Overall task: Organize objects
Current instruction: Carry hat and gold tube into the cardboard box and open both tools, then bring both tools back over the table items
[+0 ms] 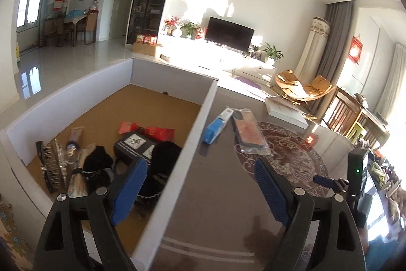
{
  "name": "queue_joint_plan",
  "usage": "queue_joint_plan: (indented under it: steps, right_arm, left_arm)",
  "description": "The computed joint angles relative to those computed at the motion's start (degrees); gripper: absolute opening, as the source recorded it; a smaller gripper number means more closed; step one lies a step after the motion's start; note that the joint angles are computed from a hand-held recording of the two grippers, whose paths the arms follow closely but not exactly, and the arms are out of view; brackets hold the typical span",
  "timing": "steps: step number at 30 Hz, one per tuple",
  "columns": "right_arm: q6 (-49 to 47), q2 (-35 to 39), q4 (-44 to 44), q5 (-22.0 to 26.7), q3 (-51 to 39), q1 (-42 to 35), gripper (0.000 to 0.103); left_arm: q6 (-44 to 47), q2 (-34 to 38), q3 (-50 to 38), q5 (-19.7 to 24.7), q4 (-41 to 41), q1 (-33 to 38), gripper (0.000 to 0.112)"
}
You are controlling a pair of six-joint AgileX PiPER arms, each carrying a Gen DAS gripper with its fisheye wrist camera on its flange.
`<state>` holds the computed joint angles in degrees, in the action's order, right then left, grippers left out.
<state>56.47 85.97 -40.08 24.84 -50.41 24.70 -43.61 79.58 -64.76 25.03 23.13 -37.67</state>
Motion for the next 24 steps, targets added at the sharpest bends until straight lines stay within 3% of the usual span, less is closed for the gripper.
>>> queue_joint_plan:
  steps: [4, 8, 13, 19, 24]
  right_arm:
    - [-6.16, -6.15, 5.73, -1.50, 9.34, -12.19, 0.099]
    - [-8.38, -8.94, 8.26, -1.77, 12.86, -17.30, 0.099]
    - [-4.64, -7.27, 5.64, -1.63, 12.76, -15.21, 0.099]
    - [-2.52, -5.05, 3.08, 0.12, 11.28, -12.42, 0.103]
    - [-1.99, -4.75, 2.76, -0.35, 11.54, -12.52, 0.103]
  left_arm:
    - [3.73, 6.79, -5.34, 1.54, -1.57, -9.24, 0.097]
    - [5.37, 15.90, -12.81, 5.97, -3.32, -14.30, 0.097]
    - [4.25, 24.22, -19.56, 10.59, -2.70, -16.12, 0.097]
    - [-2.35, 26.30, -17.46, 12.03, 5.91, -17.67, 0.097]
    - [-1.13, 28.55, -19.42, 15.06, 4.43, -17.02, 0.097]
